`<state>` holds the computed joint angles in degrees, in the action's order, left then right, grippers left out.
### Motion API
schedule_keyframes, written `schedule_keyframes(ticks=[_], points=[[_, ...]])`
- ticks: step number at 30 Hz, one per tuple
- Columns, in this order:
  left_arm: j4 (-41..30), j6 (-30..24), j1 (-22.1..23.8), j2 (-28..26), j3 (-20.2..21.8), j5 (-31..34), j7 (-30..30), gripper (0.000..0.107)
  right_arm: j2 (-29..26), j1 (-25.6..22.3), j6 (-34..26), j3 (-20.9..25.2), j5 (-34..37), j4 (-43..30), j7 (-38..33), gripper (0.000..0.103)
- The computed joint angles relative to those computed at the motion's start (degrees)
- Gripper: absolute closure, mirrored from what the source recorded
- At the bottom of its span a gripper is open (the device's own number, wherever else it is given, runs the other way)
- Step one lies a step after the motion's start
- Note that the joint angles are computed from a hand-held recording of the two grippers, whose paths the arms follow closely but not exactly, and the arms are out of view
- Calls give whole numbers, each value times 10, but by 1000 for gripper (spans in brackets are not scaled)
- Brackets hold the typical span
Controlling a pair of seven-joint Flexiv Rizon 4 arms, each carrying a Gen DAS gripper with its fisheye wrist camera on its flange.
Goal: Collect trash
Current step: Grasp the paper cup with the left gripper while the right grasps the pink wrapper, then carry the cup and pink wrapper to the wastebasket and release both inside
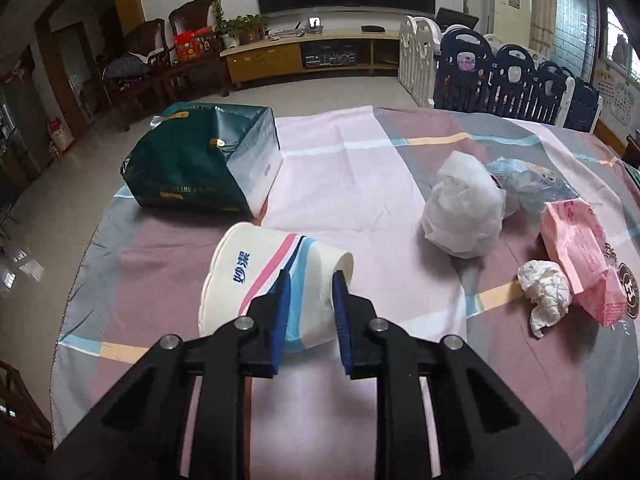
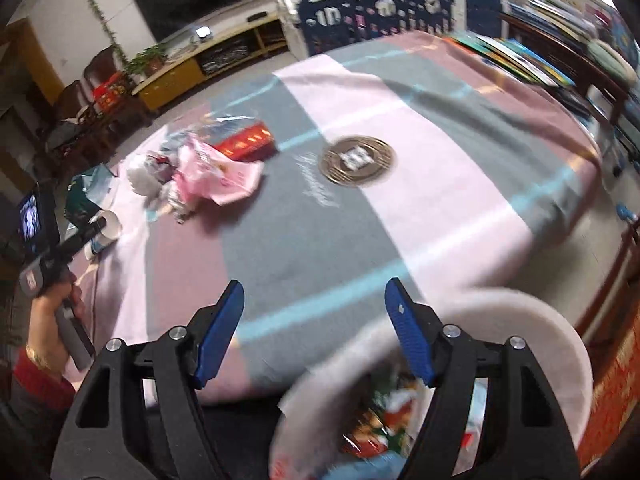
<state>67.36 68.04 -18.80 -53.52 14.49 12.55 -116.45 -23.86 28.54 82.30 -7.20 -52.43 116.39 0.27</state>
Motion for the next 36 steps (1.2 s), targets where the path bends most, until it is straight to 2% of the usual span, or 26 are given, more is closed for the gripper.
schedule_keyframes(ticks=[2, 4, 7, 8, 9, 10, 11, 12, 13, 14, 15, 16, 17, 19, 24, 28, 32, 36], points=[[46, 38, 2, 26, -8, 1, -5, 93, -29, 2, 4, -1, -3, -41, -19, 31], [115, 93, 2, 64, -17, -6, -19, 93, -68, 1, -5, 12, 13, -99, -75, 31], [225, 187, 11, 118, -41, -35, -36, 94, -129, 13, -86, 29, 34, -199, -192, 31], [257, 219, 10, 130, -42, -43, -45, 94, -145, 23, -111, 25, 36, -225, -220, 31], [288, 247, 21, 142, -61, -44, -53, 94, -165, 38, -144, 14, 28, -257, -246, 31], [308, 261, 49, 150, -97, -39, -55, 94, -182, 49, -168, 5, 20, -281, -267, 31], [332, 281, 63, 153, -125, -71, -27, 94, -199, 56, -189, 0, 17, -304, -287, 31], [338, 286, 67, 154, -134, -73, -18, 94, -211, 61, -203, -4, 16, -321, -302, 31], [333, 284, 57, 155, -124, -52, -18, 94, -223, 64, -210, -8, 14, -335, -313, 31], [333, 295, 34, 153, -104, -68, 3, 94, -230, 63, -209, -8, 17, -343, -321, 32], [329, 293, 22, 150, -96, -70, 15, 94, -234, 59, -202, -5, 24, -347, -328, 44], [328, 288, 13, 148, -90, -76, 23, 94, -235, 50, -196, 8, 43, -350, -341, 71], [327, 282, 13, 146, -94, -82, 32, 94, -235, 45, -198, 19, 63, -351, -352, 76], [326, 281, 9, 144, -95, -96, 46, 94, -218, 47, -163, 12, 75, -323, -333, 83], [345, 307, 31, 146, -128, -120, 87, 94, -155, 57, -60, -3, 97, -225, -271, 84], [367, 339, 39, 152, -142, -144, 106, 95, -100, 91, 9, -39, 96, -137, -200, 84], [386, 368, 18, 158, -129, -173, 124, 95, -61, 139, 41, -95, 65, -74, -138, 84], [406, 384, -27, 165, -93, -212, 149, 95, -28, 159, 36, -120, 12, -47, -100, 84]])
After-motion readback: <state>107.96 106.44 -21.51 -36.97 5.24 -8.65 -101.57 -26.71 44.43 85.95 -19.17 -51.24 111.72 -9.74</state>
